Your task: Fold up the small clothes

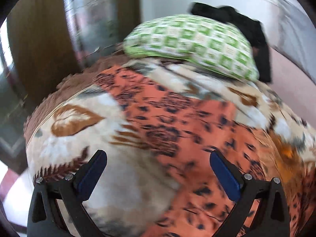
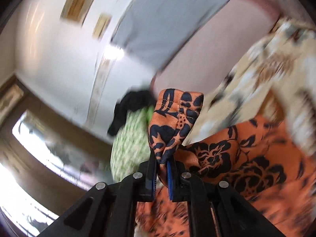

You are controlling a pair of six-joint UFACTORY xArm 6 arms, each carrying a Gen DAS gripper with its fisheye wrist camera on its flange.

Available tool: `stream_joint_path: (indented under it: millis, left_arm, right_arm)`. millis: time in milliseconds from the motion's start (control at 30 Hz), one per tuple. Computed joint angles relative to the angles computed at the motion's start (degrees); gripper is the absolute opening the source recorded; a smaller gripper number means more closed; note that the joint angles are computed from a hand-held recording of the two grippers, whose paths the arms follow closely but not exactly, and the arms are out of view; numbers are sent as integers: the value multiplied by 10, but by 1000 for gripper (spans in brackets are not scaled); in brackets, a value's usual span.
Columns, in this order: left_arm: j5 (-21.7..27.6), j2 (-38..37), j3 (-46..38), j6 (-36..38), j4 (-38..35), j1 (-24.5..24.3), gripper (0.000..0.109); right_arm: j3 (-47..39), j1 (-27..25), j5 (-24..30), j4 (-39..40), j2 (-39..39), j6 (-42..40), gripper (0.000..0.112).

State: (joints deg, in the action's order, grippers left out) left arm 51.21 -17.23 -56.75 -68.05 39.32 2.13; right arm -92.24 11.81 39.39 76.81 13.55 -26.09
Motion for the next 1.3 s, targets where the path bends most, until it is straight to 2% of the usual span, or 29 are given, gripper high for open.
stream_joint_path:
  millis: [100,167,233,267,333,433,500,567,667,733,767,833,867,900,933,1033,1067,1100,1167,1200,1300]
  left_arm:
    - [-21,-26,28,-15,-20,35,103]
    - [-39,-39,44,-13,-41,53,103]
    - [-55,-43,50,2,-63,63,103]
    - [-56,-40,48,4,-66,63,103]
    - [-57,-35,44,12,-68,61,103]
    - [-84,-27,40,43,-86,55,103]
    - [-104,-14,33,75,-106,48,103]
    - [-116,3,23,104,-123,34,103]
    - [-118,31,4,118,-116,5,103]
    - [-89,65,-24,122,-87,-20,103]
    - [-61,84,-42,121,-68,-33,103]
    - [48,147,-96,129,-17,-72,103]
    - [87,174,-115,140,-11,-81,103]
    - [101,186,-122,145,-16,-83,103]
    - [92,178,-114,133,-13,-82,103]
    - [109,166,-114,121,-7,-80,103]
    - [111,160,-111,109,1,-79,103]
    - [109,154,-107,97,3,-75,103]
    - [98,139,-95,83,-2,-62,103]
    - [98,133,-92,75,0,-58,103]
    - [96,108,-77,47,0,-35,103]
  right_arm:
    - [26,71,-12,33,14,9,15]
    - [6,108,-3,11,55,40,26]
    - [-10,123,46,1,82,59,83]
    - [-14,124,82,24,91,46,87]
    - [-15,118,115,49,93,13,87]
    - [-15,100,136,35,75,-27,87]
    - [4,87,114,8,44,-38,87]
    - [38,70,81,-62,5,-36,87]
    - [83,36,51,-139,-30,-26,78]
    - [100,12,55,-177,-30,-1,65]
    - [105,0,60,-195,-23,15,62]
    - [113,-14,57,-245,-9,48,61]
    - [114,-15,52,-296,3,76,57]
    - [115,-16,52,-322,12,83,42]
    - [128,-19,40,-326,4,77,39]
    - [103,-14,49,-363,8,96,39]
    - [95,-10,50,-350,7,75,39]
    - [83,-5,58,-319,9,35,39]
    - [53,5,86,-296,22,7,42]
    - [32,12,106,-289,36,3,47]
    - [-38,50,141,-296,86,9,47]
